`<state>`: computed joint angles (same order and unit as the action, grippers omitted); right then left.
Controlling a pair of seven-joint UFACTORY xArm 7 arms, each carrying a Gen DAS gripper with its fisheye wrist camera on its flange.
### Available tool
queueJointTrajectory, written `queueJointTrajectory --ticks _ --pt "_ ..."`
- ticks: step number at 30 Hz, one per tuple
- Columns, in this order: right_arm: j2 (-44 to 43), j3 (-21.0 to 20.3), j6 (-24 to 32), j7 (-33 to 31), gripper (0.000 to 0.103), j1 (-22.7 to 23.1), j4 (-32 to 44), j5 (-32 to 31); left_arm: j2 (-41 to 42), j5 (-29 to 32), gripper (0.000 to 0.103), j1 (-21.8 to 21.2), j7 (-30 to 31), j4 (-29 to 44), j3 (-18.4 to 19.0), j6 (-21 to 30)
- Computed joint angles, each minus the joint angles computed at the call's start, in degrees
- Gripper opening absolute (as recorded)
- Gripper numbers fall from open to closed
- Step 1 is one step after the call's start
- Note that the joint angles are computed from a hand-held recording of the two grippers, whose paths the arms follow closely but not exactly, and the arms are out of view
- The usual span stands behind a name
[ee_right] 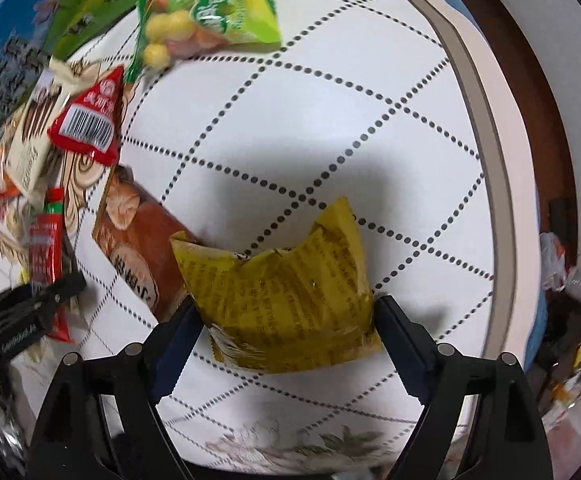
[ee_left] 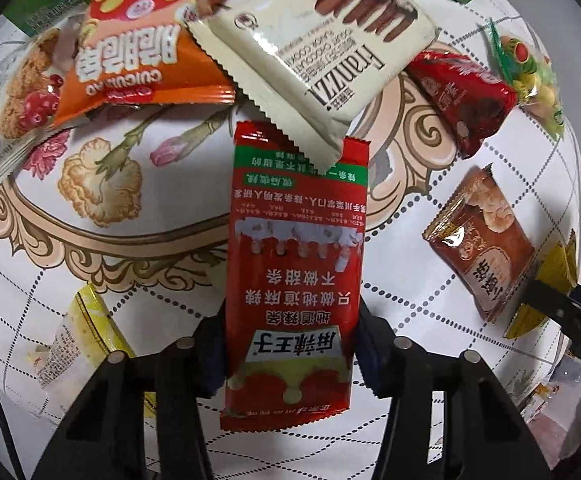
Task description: Organize snacks
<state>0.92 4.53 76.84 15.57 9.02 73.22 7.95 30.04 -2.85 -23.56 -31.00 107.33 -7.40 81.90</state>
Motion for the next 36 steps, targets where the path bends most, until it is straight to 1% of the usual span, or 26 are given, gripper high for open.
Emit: queueJointTrajectory --ticks 1,3,5,10,14,18,19,20,22,24,26,27,28,29,31,32,36 --pt "-0.6 0.1 -0.8 0.1 0.072 0.1 -0.8 -0.6 0.1 -0.2 0.047 -0.1 -0.2 0.3 -0.1 0.0" --pt "-2.0 0.1 -2.0 -0.1 0.067 0.1 -2.1 -0.8 0.4 -0.5 0.046 -0.5 -1.5 2.8 -0.2 1.7" --pt "-2.9 0.3 -2.9 -0.2 0.064 0.4 -2.6 -1.3 -1.2 -0.8 0.045 -0.3 -1.7 1.8 -0.1 1.9" --pt "-4.6 0.8 -3.1 0.5 0.062 1.2 -1.5 -0.2 -5.4 -2.0 0.044 1.5 -0.4 1.9 -0.2 4.5" --pt "-4.6 0.8 -2.9 0.1 0.062 1.5 2.2 1.5 -7.9 -3.3 0.043 2.4 -0.3 2.6 -0.3 4.6" --pt "-3.0 1.0 -1.7 -0.5 0.062 1.9 8.9 3.1 -8.8 -4.0 0.042 3.4 -0.5 6.4 0.0 4.8" --pt "-0.3 1.3 -0.5 0.1 0.062 2.2 13.6 3.2 -8.9 -4.2 0.042 3.9 -0.3 7.6 0.1 5.1" --pt "1.9 0.9 1.1 -0.6 0.062 1.9 18.0 3.7 -8.5 -4.3 0.042 4.3 -0.3 9.5 0.3 5.4" --pt "4.4 1.4 1.0 -0.6 0.062 2.3 22.1 4.1 -8.3 -4.2 0.041 5.0 -0.1 12.6 0.7 6.1" --pt "8.3 2.3 0.9 0.4 0.062 3.7 27.6 3.3 -6.0 -3.9 0.041 5.5 0.5 17.4 0.9 7.2" --pt "14.3 3.0 -0.2 2.0 0.062 5.7 33.4 1.7 -1.6 -3.2 0.041 5.5 2.6 24.1 0.9 10.3" --pt "15.2 3.0 0.1 1.8 0.062 5.8 34.7 1.8 -0.5 -3.6 0.042 5.8 3.4 25.2 0.9 11.4" --pt "16.8 3.1 0.0 2.2 0.062 6.4 36.1 1.6 -0.6 -3.8 0.042 6.0 2.9 23.8 1.2 11.2" --pt "17.4 3.0 0.3 2.2 0.062 6.6 36.7 1.4 -0.3 -3.8 0.042 6.6 3.9 21.8 1.5 10.7" --pt "18.5 3.0 1.3 2.5 0.062 7.0 37.9 1.5 1.7 -4.3 0.042 7.4 5.0 21.3 1.5 13.6" --pt "18.7 3.1 1.4 2.5 0.062 6.9 37.7 2.0 2.2 -5.1 0.042 8.0 5.2 20.5 1.5 14.2" --pt "19.1 3.0 1.0 2.6 0.062 7.2 35.7 2.4 4.9 -4.3 0.043 8.0 6.9 20.2 1.7 16.2"
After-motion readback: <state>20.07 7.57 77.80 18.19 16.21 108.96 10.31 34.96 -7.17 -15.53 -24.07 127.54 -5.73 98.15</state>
